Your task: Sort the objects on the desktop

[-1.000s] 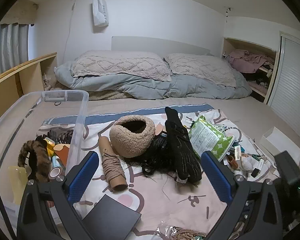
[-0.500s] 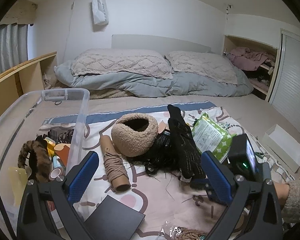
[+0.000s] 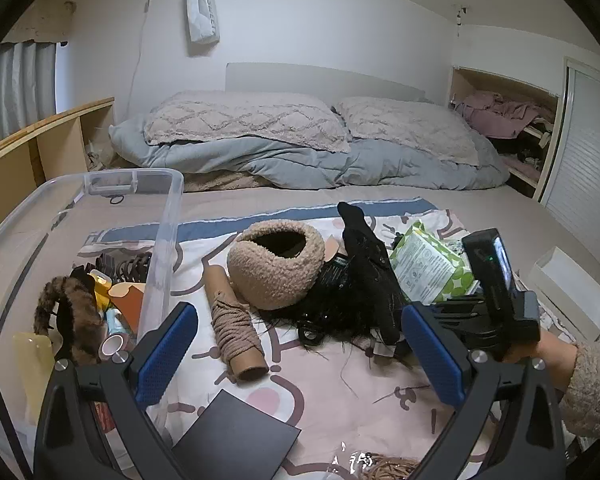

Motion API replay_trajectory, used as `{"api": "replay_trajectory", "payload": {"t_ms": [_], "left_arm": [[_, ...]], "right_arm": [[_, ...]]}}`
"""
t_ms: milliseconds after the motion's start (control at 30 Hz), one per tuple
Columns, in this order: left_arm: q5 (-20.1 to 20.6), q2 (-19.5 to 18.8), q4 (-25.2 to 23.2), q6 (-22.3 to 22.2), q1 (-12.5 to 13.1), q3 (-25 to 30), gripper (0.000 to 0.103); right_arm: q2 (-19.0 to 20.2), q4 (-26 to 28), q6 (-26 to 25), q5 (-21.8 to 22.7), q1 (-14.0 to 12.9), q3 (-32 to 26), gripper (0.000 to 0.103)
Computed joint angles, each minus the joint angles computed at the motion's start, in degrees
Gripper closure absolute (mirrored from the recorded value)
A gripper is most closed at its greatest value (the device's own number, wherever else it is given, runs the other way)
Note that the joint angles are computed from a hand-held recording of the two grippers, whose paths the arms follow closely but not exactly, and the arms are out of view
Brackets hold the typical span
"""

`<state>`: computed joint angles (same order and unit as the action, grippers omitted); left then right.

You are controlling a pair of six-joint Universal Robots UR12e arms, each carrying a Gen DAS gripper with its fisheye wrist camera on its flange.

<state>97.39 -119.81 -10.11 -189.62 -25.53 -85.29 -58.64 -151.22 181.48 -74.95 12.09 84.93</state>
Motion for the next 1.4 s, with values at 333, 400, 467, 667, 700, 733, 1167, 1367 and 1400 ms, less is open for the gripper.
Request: {"api": "replay_trajectory", "payload": {"t_ms": [333, 400, 467, 667, 700, 733, 1167, 1367, 1400], "left_arm": [[0.14, 0.43, 0.2, 0.2, 0.13, -0.54, 0.001], [0.01, 0.46, 0.17, 0.17, 0.16, -0.58, 0.001], [-0.47, 0.52, -0.02, -0.06, 0.22, -0.57, 0.001], [-0.37, 0.36, -0.37, 0.59, -0.07, -0.23, 0.001], [-0.25, 0.26, -0.47, 0.72, -0.13, -0.1, 0.001], [-0.07, 0.22, -0.5, 0.89, -0.19, -0.09, 0.001], [0.35, -0.53, -1.97, 1.08, -0.13, 0.64, 0.001], [-0.25, -0.8, -2.67, 1.64, -0.03, 0.66, 0.001], [-0.27, -0.88, -2.9, 1.59, -0.04, 0.75, 0.001]], "right_arm": [[-0.09, 8.52, -5.98, 0.34, 0.64, 0.31, 0.096], [-0.57, 9.13, -7.85, 0.12, 0.99, 1.23, 0.096], [-1.04, 10.9, -9.41, 1.46, 0.91, 1.67, 0.096], [-2.17, 12.07, -11.53, 3.98, 0.55, 2.87, 0.096], [-2.42, 11.2, -10.84, 4.49, 0.26, 3.11, 0.096], [-2.57, 10.7, -10.22, 4.77, 0.01, 3.16, 0.096], [-1.08, 8.56, -9.0, -4.83, -0.44, 2.92, 0.096], [-0.54, 5.08, -9.19, -1.91, -0.33, 3.6, 0.096], [-0.58, 4.77, -9.47, -1.24, -0.24, 3.69, 0.096]]}}
